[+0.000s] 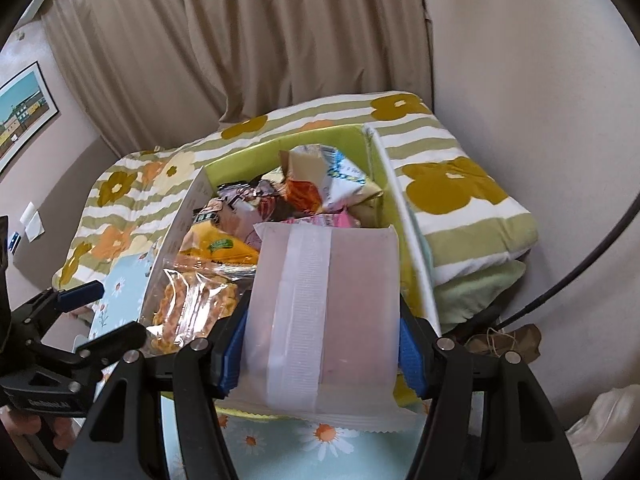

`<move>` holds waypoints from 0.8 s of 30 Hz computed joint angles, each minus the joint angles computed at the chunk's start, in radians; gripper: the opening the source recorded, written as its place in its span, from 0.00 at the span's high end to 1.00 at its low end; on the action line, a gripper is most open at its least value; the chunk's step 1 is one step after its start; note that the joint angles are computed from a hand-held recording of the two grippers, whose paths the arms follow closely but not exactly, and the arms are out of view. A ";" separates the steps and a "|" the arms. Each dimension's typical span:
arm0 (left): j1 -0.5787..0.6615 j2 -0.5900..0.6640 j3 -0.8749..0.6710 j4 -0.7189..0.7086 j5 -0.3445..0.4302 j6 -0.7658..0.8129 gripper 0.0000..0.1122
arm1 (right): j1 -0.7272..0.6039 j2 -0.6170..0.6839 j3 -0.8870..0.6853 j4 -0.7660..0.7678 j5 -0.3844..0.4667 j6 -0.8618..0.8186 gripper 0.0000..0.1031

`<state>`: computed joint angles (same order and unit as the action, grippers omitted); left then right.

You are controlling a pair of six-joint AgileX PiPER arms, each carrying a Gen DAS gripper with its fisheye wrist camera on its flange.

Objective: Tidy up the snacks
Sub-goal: 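Carry both packets over the yellow box and open both tools to drop them, then move both tools back from the box to the remaining snacks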

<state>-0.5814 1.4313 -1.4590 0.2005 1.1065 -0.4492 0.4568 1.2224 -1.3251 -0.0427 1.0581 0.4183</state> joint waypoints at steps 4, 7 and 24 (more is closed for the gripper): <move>0.034 -0.041 0.023 0.010 0.012 -0.023 0.10 | 0.006 0.025 0.001 0.008 -0.007 0.010 0.43; 0.049 -0.063 0.037 0.023 0.023 -0.038 0.10 | 0.026 0.044 -0.001 -0.047 -0.010 0.028 0.37; 0.143 -0.311 0.201 0.058 0.086 -0.130 0.10 | 0.131 -0.028 -0.076 -0.100 0.028 -0.017 0.05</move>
